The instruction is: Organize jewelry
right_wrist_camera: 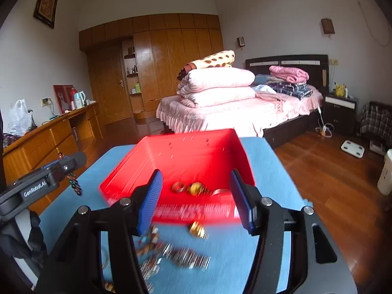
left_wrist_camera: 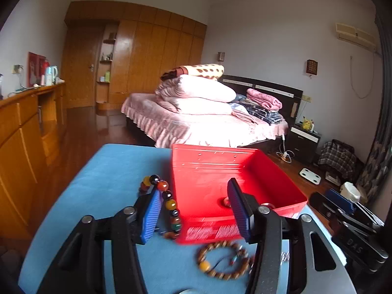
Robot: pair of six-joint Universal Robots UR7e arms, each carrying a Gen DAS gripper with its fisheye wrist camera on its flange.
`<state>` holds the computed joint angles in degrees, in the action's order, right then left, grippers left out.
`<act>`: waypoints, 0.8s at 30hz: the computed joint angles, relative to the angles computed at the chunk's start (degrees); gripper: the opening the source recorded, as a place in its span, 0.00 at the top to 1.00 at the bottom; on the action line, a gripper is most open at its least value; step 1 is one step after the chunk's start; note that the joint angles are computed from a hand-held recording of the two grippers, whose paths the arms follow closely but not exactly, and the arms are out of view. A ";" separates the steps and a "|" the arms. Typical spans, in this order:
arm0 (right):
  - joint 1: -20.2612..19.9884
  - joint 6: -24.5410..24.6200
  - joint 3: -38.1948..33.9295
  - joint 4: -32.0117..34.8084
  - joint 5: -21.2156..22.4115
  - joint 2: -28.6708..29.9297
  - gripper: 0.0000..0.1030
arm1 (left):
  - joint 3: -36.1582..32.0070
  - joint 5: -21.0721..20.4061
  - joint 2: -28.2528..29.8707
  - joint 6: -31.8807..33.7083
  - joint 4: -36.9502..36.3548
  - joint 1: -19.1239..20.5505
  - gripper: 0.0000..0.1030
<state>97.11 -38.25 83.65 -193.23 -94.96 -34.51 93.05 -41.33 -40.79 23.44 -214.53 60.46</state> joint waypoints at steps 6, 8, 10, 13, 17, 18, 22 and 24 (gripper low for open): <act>-0.88 0.62 11.39 -3.68 0.24 -3.95 0.46 | 9.18 5.95 -0.64 2.83 -11.62 -2.38 0.39; -0.90 0.27 13.95 -4.96 -0.23 -4.15 0.46 | 11.78 7.31 -0.58 1.99 -13.40 -2.76 0.37; -1.00 -0.20 15.87 -5.51 0.04 -4.15 0.46 | 13.98 7.61 -0.76 0.83 -14.61 -2.69 0.37; -1.08 -2.06 18.33 -6.50 0.25 -3.92 0.46 | 15.93 7.96 -0.68 0.29 -15.15 -2.46 0.36; -0.90 -2.77 18.98 -4.07 0.74 -3.60 0.46 | 18.78 8.57 -1.18 -1.54 -15.40 -1.76 0.36; -0.84 -2.80 18.87 -3.44 0.88 -3.44 0.46 | 19.20 8.88 -1.06 -0.82 -16.47 -1.68 0.36; -0.52 -2.99 18.28 -1.28 1.07 -2.91 0.46 | 20.06 10.17 -1.31 0.90 -19.08 -1.61 0.36; -0.38 -3.07 17.91 -0.67 0.95 -2.62 0.46 | 20.23 10.31 -1.67 0.78 -19.21 -1.28 0.36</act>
